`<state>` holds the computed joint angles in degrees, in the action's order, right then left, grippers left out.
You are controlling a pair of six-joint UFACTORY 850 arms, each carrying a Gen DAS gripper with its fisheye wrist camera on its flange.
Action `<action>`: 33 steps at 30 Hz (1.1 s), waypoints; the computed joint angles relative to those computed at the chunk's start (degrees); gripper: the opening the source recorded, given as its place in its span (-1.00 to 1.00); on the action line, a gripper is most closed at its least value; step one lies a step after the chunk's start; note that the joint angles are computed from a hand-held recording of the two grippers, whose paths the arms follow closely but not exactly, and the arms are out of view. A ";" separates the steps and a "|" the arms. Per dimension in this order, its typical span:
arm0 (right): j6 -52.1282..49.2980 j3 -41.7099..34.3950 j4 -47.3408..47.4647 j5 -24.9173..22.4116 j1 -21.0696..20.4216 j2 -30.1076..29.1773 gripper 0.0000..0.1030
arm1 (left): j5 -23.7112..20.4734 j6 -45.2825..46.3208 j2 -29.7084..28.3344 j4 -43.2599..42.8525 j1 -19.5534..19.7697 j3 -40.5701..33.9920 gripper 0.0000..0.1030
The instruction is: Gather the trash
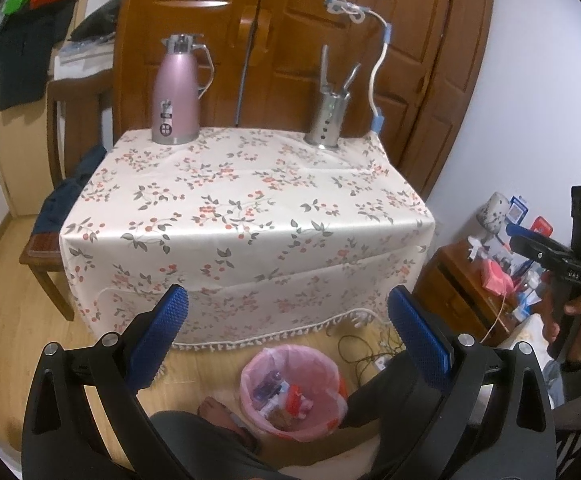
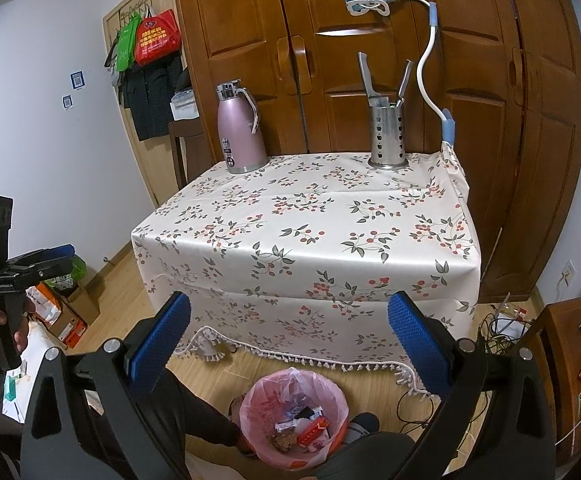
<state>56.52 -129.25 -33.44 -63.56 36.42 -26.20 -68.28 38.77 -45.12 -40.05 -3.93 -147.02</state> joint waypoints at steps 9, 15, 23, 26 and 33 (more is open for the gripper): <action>0.11 0.03 0.00 0.06 0.00 0.02 0.90 | 0.80 1.10 0.83 -0.67 0.00 1.34 0.89; 0.04 -0.95 -0.30 -0.25 0.32 -0.66 0.90 | 1.06 1.94 0.91 -0.92 -0.06 1.30 0.89; 0.03 -1.34 -0.30 -0.33 0.32 -0.92 0.90 | 1.07 2.15 0.42 -0.89 -0.10 0.34 0.89; 0.05 -1.36 -0.23 -0.37 0.32 -0.93 0.90 | 1.00 2.31 0.27 -0.99 -0.12 0.04 0.89; -0.27 -2.23 0.00 -0.61 0.22 -1.47 0.90 | 1.24 2.94 -0.05 -1.11 -0.23 -0.76 0.89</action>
<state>56.25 -131.48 -33.43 -64.17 36.64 -27.67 -67.04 41.70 -45.17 -41.16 -4.16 -147.78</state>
